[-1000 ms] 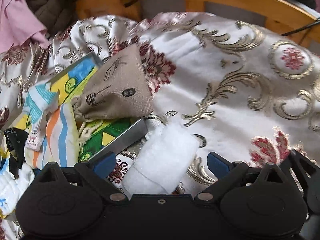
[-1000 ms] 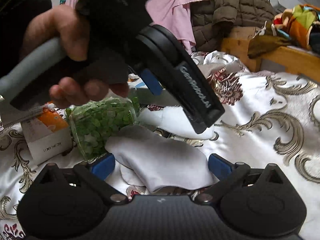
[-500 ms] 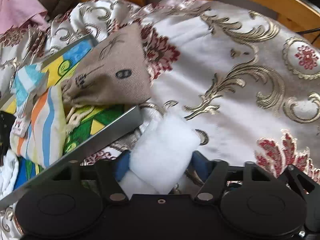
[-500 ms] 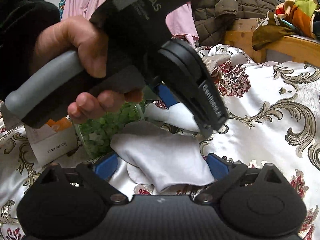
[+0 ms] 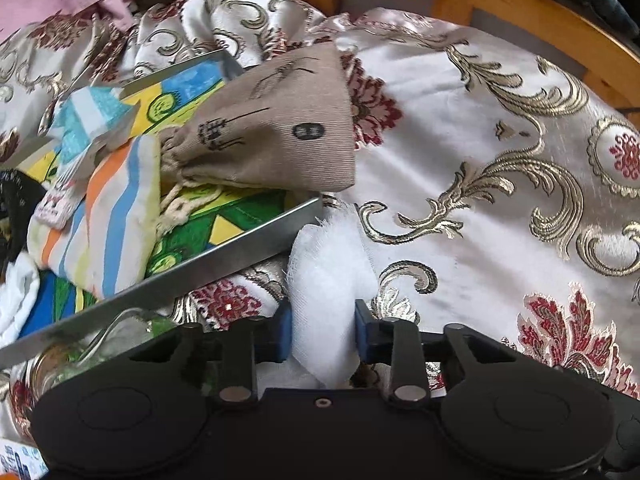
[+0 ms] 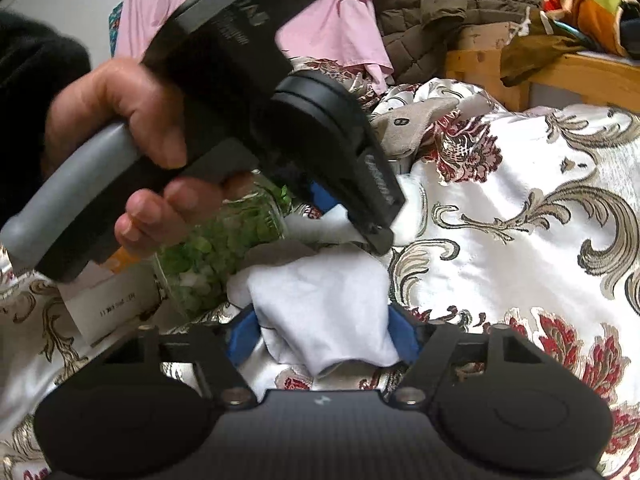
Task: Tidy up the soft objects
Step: 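Grasp the white cotton pad with the left tool while the right tool grasps the white cloth, then carry the cotton pad with the left tool while the right tool carries the white cloth to the tray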
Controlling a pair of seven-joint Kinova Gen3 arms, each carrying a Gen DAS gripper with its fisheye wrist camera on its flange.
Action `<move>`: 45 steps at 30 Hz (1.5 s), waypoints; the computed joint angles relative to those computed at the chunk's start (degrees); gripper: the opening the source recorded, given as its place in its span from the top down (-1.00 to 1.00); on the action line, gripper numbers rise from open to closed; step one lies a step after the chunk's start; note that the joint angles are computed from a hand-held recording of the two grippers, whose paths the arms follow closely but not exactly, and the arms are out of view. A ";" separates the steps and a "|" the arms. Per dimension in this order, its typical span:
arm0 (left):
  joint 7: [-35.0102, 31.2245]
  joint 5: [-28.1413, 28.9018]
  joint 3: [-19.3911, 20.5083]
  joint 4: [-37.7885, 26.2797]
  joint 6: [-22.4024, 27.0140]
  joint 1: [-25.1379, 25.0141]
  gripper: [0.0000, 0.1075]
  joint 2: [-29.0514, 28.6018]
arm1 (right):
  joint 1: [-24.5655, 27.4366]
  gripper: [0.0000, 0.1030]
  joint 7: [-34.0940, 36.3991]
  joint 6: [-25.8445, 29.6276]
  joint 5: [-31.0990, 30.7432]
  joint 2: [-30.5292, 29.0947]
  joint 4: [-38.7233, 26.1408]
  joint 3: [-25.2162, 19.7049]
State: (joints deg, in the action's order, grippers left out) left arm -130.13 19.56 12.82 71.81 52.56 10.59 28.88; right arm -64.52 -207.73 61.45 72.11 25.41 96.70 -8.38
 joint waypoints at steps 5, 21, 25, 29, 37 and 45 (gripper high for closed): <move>-1.48 1.96 0.73 1.92 -1.29 -1.46 0.55 -0.83 | 0.16 -0.01 -0.43 -0.28 0.35 -0.12 0.12 -0.07; -2.91 9.99 1.18 7.90 -4.01 -5.50 0.75 -4.94 | -1.18 0.54 0.46 4.10 -0.83 -0.52 -1.44 -0.25; -2.86 12.65 1.04 9.20 -3.97 -7.02 0.76 -6.24 | -1.68 0.62 -1.50 5.91 -0.53 -1.21 -0.97 -0.31; -4.25 15.95 1.10 10.69 -3.64 -8.82 0.76 -7.87 | -2.22 0.63 -2.67 8.02 0.39 -1.69 -0.60 -0.77; -9.34 23.43 -0.20 13.87 -0.07 -12.57 0.76 -11.85 | -4.36 0.63 -1.88 14.60 1.15 -1.62 -2.32 -1.71; -17.37 32.33 -4.53 18.73 6.20 -17.61 0.76 -17.01 | -7.35 0.63 -0.93 19.94 2.01 -1.85 -5.31 -2.50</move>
State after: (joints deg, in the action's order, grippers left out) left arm -147.50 51.88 8.29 90.55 58.76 -7.03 11.86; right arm -71.88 -208.66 81.40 74.12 23.56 91.39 -10.88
